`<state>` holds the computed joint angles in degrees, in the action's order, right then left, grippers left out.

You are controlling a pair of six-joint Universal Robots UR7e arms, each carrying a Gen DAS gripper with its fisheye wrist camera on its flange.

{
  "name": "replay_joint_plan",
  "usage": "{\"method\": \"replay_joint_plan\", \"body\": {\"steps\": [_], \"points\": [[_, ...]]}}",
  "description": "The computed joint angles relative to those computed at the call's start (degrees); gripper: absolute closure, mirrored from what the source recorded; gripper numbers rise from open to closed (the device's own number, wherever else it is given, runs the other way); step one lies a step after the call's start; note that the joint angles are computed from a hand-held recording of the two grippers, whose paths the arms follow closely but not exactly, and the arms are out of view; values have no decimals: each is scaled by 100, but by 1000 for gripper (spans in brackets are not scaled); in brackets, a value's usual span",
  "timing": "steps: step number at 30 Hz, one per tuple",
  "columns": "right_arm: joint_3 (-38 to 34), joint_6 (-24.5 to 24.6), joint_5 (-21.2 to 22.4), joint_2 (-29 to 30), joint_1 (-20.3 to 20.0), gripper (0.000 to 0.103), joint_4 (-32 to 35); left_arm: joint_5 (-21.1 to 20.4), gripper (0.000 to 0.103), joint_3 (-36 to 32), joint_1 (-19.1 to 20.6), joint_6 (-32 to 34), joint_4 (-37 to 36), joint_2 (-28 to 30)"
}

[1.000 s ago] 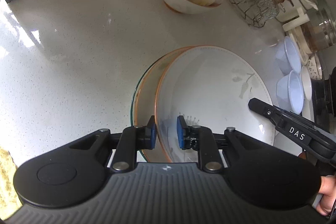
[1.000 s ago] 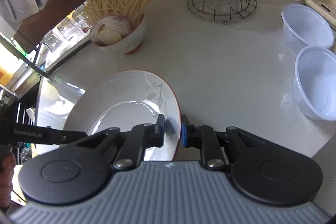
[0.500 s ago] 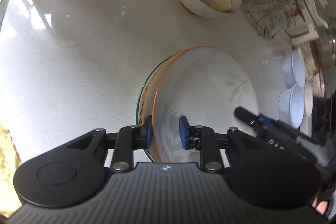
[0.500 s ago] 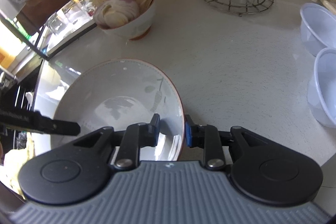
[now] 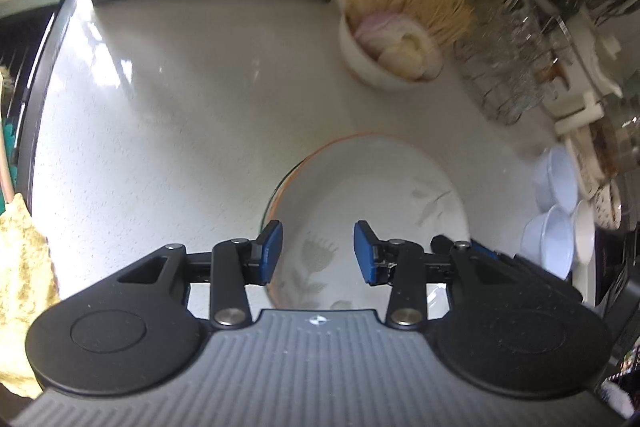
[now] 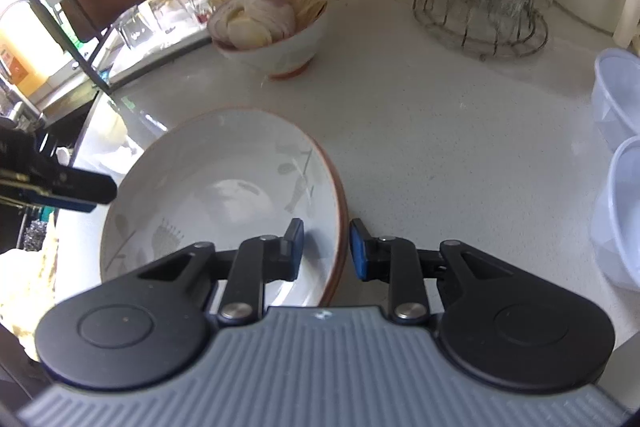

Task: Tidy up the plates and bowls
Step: 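Lower the second bowl into the stacked bowl and open both grippers, then move both grippers over to the translucent white plastic bowls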

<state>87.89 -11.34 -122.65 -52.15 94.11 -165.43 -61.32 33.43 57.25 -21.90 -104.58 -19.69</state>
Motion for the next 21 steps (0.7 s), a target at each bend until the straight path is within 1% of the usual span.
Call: {"method": "replay_joint_plan", "body": {"steps": [2, 4, 5, 7, 8, 11, 13, 15, 18, 21], "points": [[86, -167, -5, -42, 53, 75, -316, 128, 59, 233, -88, 71, -343, -104], [184, -476, -75, -76, 151, 74, -779, 213, 59, 508, -178, 156, -692, -255], [216, -564, -82, -107, 198, 74, -939, 333, 59, 644, -245, 207, -834, -330], [268, -654, -76, -189, 297, 74, -1186, 591, 59, 963, -404, 592, -1298, -477], [282, -691, -78, -233, 350, 74, -1290, 632, 59, 1108, -469, 731, -1528, -565], [319, -709, -77, -359, 517, 74, -1500, 600, 59, 1512, -601, 997, -2165, -837], [343, -565, -156, -442, 632, 74, -1524, 584, 59, 1730, -679, 1194, -2426, -1002], [390, -410, -238, -532, 754, 74, -1554, 423, 59, 1976, -722, 1264, -2661, -1200], [445, -452, -555, -527, 965, 74, -1845, 241, 59, 2398, -774, 1253, -2979, -1517], [566, -324, -639, -579, 1106, 74, -1979, 353, 59, 2937, -861, 1359, -3305, -1837]]}}
